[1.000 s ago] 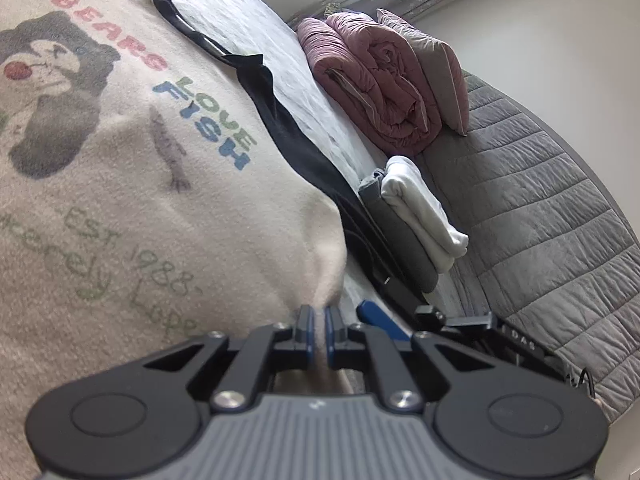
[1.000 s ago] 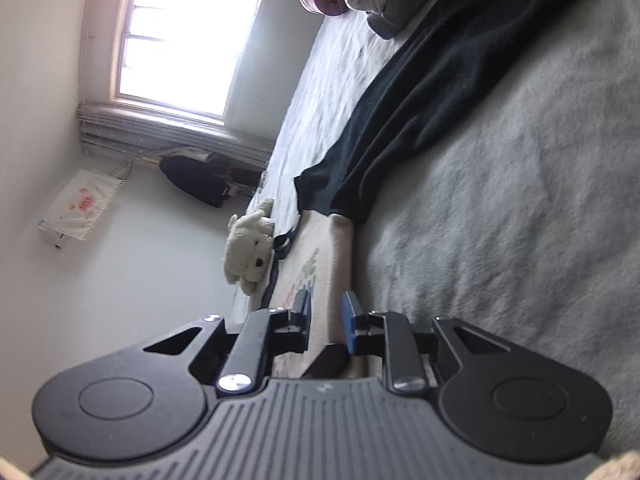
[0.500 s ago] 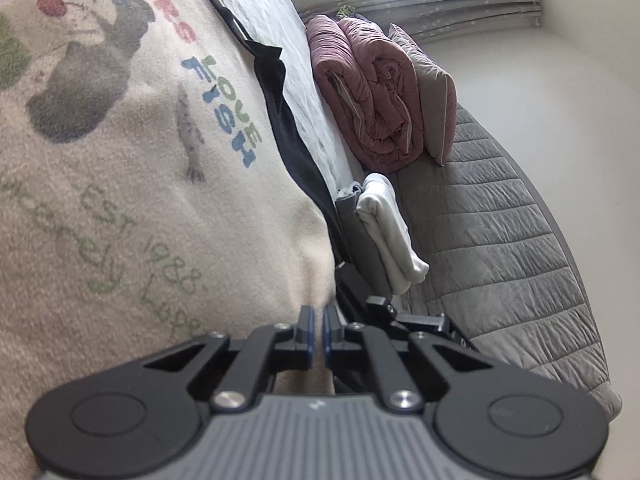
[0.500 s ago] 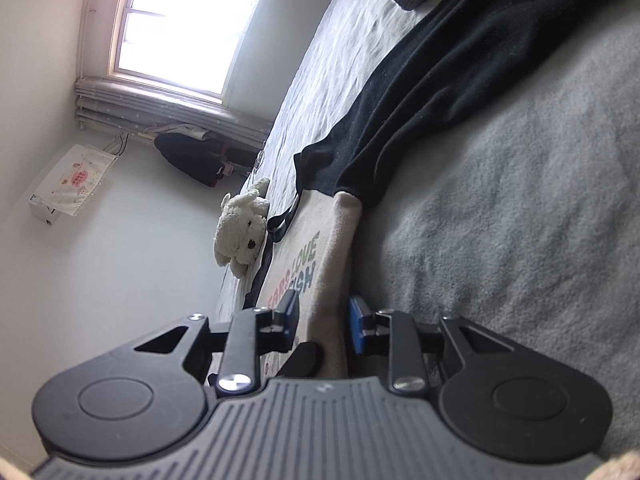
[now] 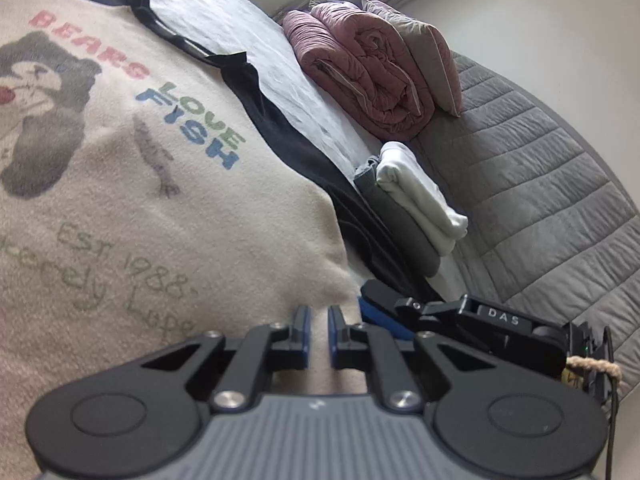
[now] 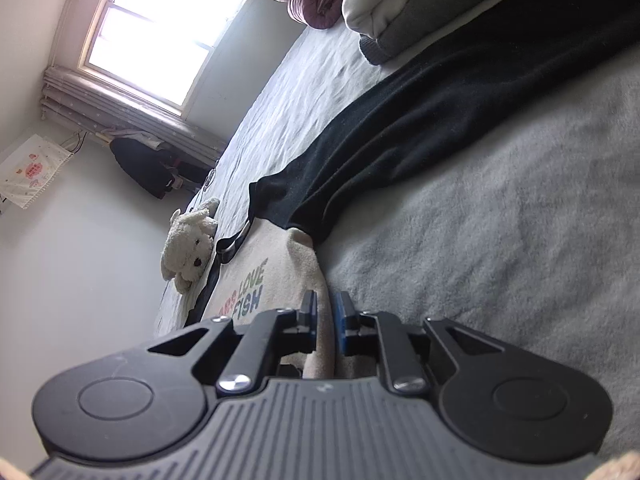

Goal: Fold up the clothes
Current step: 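Hold the shirt edge with both grippers and lift it to fold, then lay the lifted shirt edge down and open both grippers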

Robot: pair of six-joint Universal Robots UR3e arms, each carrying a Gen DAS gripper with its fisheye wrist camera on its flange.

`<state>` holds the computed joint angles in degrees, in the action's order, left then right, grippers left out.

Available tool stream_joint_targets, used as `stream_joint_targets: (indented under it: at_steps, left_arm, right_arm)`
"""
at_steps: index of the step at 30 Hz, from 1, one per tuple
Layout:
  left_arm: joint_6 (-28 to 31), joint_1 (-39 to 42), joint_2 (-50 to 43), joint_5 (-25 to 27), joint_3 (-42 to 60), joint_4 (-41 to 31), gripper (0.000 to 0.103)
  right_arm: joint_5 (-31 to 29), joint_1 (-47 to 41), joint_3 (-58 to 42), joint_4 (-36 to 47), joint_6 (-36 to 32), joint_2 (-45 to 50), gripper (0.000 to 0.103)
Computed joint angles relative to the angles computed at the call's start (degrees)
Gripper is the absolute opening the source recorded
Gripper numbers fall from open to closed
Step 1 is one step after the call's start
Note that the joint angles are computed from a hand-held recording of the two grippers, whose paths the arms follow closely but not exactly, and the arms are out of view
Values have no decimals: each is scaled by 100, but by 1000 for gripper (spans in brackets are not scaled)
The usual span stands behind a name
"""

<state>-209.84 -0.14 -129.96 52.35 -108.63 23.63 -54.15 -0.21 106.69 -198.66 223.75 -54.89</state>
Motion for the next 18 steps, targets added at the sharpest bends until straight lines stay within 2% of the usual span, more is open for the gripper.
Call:
stream_joint_targets:
  at_steps: [3,5,7,10,12,15,18]
  left_arm:
    - [277,-3,369,78,-94,-520,18]
    - [489,-26,668,144,-228,-768,36]
    - [722,-91,972,280,-332,-1041,40]
    - [1084,-202,1315,460,-480,-1430,40]
    - [1250,-244,1468,484,-591,-1567,38]
    - [1337,-305,1521,503,-715,-1525,37]
    - [1315,-353,1438,515,-736,-1483,20]
  right_arm:
    - [56,1,100,200,-155,-265,18]
    - [101,-13,211,294,-257,-435,18]
    - [191,-30,327,472,-335,-604,19]
    - [313,-39,490,783,-455,-862,23]
    - [343,-17,626,895,-516,-1012,40]
    - [296,25,792,1030,-566,-1186,42]
    - [279,46,885,1246,-580,-1322,42]
